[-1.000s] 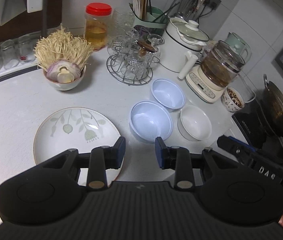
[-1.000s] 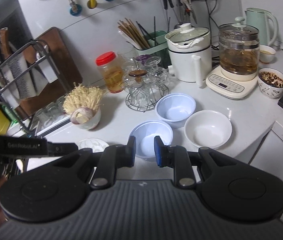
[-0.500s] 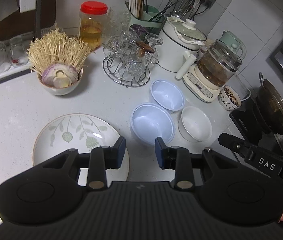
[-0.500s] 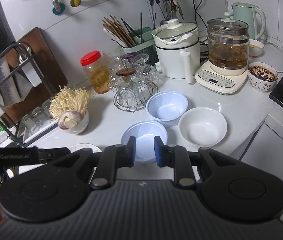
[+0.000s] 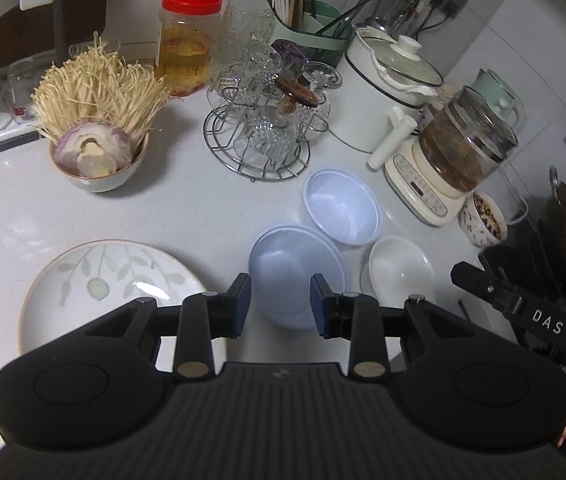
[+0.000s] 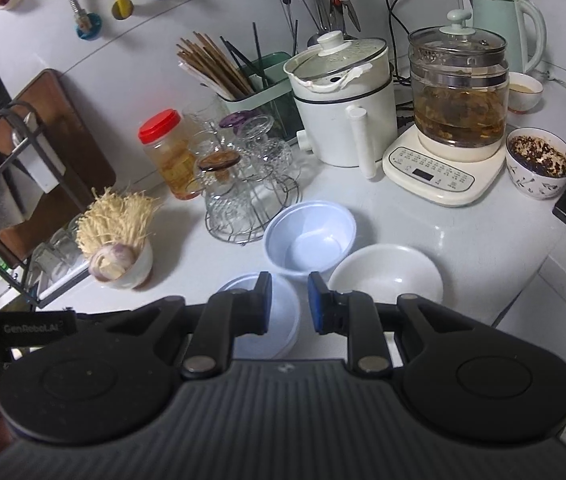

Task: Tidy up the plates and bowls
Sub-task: 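Move both grippers toward the light blue plastic bowl, then close both grippers on the rim of the light blue bowl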

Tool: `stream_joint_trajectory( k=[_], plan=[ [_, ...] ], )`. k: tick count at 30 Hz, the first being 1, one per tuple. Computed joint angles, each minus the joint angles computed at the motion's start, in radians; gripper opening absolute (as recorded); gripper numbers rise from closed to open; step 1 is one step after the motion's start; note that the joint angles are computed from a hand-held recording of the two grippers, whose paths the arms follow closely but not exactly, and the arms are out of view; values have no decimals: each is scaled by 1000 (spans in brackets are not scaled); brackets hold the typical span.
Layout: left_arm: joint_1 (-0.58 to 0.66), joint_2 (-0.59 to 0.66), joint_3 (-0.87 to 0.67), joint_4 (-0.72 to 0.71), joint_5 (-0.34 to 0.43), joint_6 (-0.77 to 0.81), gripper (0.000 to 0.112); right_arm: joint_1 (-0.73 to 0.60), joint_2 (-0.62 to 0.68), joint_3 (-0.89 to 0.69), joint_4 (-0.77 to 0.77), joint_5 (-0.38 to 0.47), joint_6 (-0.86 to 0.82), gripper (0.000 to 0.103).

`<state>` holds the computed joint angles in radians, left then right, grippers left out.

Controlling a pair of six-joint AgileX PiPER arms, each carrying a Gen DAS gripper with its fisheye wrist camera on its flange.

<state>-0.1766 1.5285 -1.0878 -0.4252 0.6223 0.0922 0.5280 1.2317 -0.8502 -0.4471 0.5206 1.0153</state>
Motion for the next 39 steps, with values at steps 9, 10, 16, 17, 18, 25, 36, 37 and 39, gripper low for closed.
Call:
stream_joint_trajectory(
  k=[9, 10, 16, 17, 18, 25, 36, 37, 39],
  plan=[
    [-90, 166, -188, 158, -7, -169, 55, -222, 110, -46, 449, -129, -570, 24],
    [-93, 185, -207, 162, -6, -178, 56, -236, 128, -58, 480, -130, -609, 28],
    [-103, 315, -325, 156, 15, -201, 58, -340, 230, -110, 804, -141, -975, 53],
    [-105, 338, -349, 157, 20, -206, 58, -352, 250, -122, 834, -137, -1017, 53],
    [-108, 364, -375, 159, 25, -213, 58, -364, 271, -135, 855, -133, -1048, 53],
    [-120, 542, -582, 182, 83, -257, 58, -429, 437, -239, 979, -90, -1207, 52],
    [-115, 784, -886, 147, 220, -264, 49, -448, 637, -383, 985, -43, -1214, 36],
    [-115, 802, -911, 150, 234, -264, 45, -451, 652, -394, 988, -39, -1217, 33],
    [-115, 842, -966, 153, 263, -268, 38, -453, 676, -414, 984, -27, -1211, 30]
  ],
)
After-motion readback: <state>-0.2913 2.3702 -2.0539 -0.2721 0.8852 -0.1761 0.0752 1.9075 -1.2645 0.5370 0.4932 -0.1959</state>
